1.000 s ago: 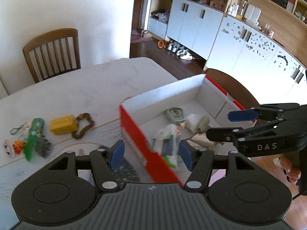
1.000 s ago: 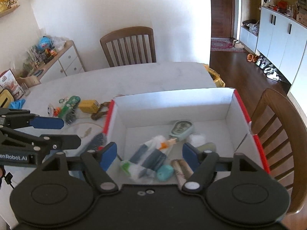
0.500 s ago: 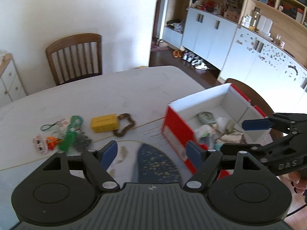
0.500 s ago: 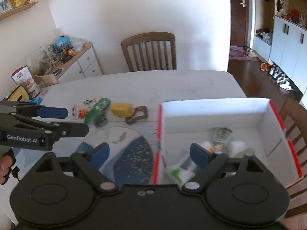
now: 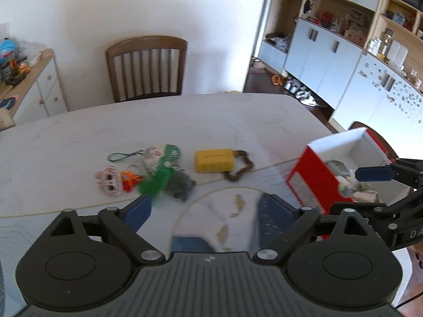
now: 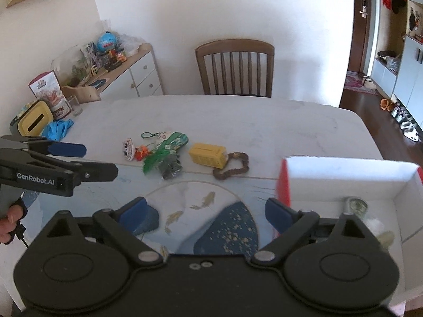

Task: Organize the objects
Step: 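Withdraw both tools from the box back over the table, then reach the left tool to the doll keychain while the right tool reaches the yellow box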

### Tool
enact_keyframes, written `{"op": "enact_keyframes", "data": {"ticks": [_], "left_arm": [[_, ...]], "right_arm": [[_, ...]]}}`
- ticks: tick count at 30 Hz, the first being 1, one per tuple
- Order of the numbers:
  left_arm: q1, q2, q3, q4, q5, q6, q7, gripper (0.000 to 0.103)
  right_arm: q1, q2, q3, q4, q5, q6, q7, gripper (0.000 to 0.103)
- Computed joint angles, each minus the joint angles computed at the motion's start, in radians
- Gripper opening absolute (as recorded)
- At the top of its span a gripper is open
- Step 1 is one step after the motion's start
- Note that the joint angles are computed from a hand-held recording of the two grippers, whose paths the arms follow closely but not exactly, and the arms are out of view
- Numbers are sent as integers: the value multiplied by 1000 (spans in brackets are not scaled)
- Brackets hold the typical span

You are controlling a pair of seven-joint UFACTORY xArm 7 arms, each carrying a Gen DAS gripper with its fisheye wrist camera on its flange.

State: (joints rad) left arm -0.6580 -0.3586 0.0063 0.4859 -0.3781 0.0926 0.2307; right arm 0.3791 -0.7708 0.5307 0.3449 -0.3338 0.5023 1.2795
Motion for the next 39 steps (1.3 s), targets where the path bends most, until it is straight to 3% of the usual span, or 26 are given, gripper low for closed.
{"op": "enact_keyframes", "data": {"ticks": [6, 11, 15, 16, 18, 19, 22, 27, 32, 39], "left_arm": [[-29, 71, 106, 18, -56, -43, 88, 101], [-73, 166, 199, 64, -186, -81, 228, 101], [-136, 261, 275, 118, -360, -138, 392, 101], [-176, 287, 313, 145, -460, -136, 485, 101], [-195, 337, 330, 197, -648, -128, 652, 101], [-185, 362, 321, 224, -742, -124, 738, 101], [-130, 429, 274, 284, -885, -121, 865, 101], [-28, 532, 183, 378, -1052, -130, 1034, 101], [49, 605, 115, 444, -1086, -124, 1077, 101], [140, 667, 23, 497, -1094, -141, 1098, 101]], "right_arm": [[-103, 139, 22, 68, -67, -72, 9, 95], [-171, 262, 26, 131, -148, -117, -1, 95], [-230, 367, 31, 187, -254, -147, 18, 95], [-234, 394, 24, 201, -281, -155, 15, 95], [-234, 457, -1, 234, -332, -156, -3, 95], [-230, 481, -14, 247, -353, -152, -10, 95], [-223, 552, -55, 279, -409, -150, -12, 95], [-208, 651, -130, 321, -487, -167, 5, 91], [-169, 738, -204, 370, -532, -163, -36, 90], [-107, 842, -304, 445, -499, -178, -177, 90]]}}
